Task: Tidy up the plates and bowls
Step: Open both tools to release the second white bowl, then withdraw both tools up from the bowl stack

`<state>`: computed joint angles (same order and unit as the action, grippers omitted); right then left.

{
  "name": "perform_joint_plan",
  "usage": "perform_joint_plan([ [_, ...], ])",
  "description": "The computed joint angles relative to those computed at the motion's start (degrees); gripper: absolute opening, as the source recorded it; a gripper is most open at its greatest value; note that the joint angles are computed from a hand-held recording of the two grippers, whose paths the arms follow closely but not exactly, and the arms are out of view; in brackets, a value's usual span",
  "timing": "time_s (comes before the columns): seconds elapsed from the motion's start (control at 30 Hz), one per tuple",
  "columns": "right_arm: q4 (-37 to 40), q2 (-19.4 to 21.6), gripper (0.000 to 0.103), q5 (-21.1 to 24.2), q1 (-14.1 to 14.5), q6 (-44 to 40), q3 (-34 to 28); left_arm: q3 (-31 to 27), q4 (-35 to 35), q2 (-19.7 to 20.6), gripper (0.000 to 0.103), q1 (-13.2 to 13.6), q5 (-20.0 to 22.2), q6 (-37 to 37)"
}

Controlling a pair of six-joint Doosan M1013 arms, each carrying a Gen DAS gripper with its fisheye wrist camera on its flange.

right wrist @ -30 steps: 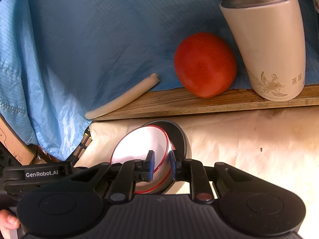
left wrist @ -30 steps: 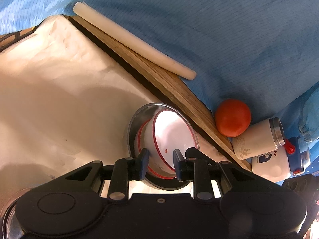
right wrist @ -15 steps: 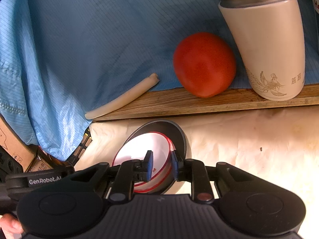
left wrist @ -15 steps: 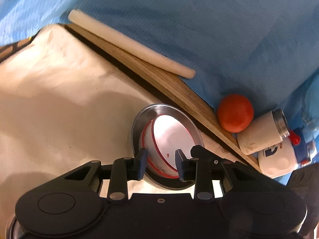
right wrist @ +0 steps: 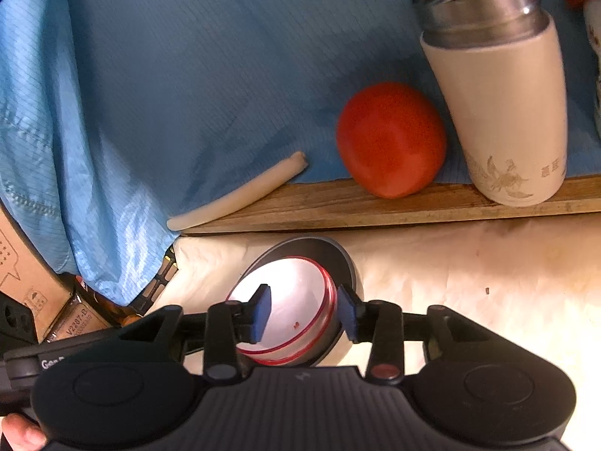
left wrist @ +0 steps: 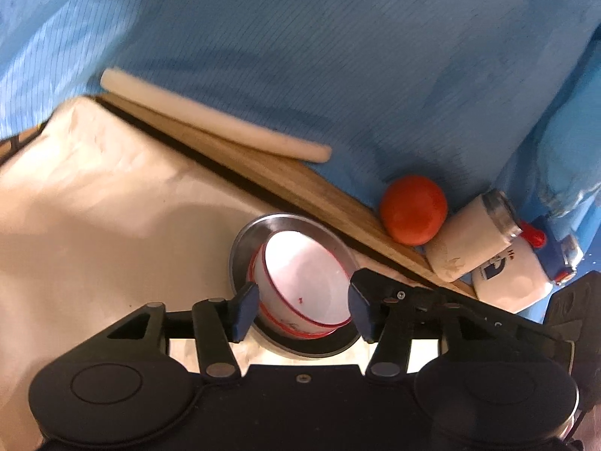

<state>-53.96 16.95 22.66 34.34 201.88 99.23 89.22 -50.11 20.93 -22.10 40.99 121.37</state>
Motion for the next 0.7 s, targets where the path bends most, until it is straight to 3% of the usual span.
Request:
perform_joint_plan([
  [0.17,-1.41,-1.25,0.063,3.58,1.27,1.49,0.18,1.30,-1.89,-1.51,0.067,0.19,-2.08,3.05],
  [0.43,-4.56,-3.30,0.091,8.64,3.43,5.21,0.92,2.97,-2.65,-3.28,0.096,0.91,-5.11,6.26],
  [0.6,-4.63,-4.12,0.102,10.92,4.98,5.38,1.13,4.32,-3.07,-4.24,0.102,1.73,-7.84,8.24],
  [0.7,-3.50,-4.10,0.103,12.31,5.78,3.70,0.77,5.28,-1.35,-4.68,0.102,1.94,-9.83,9.46],
])
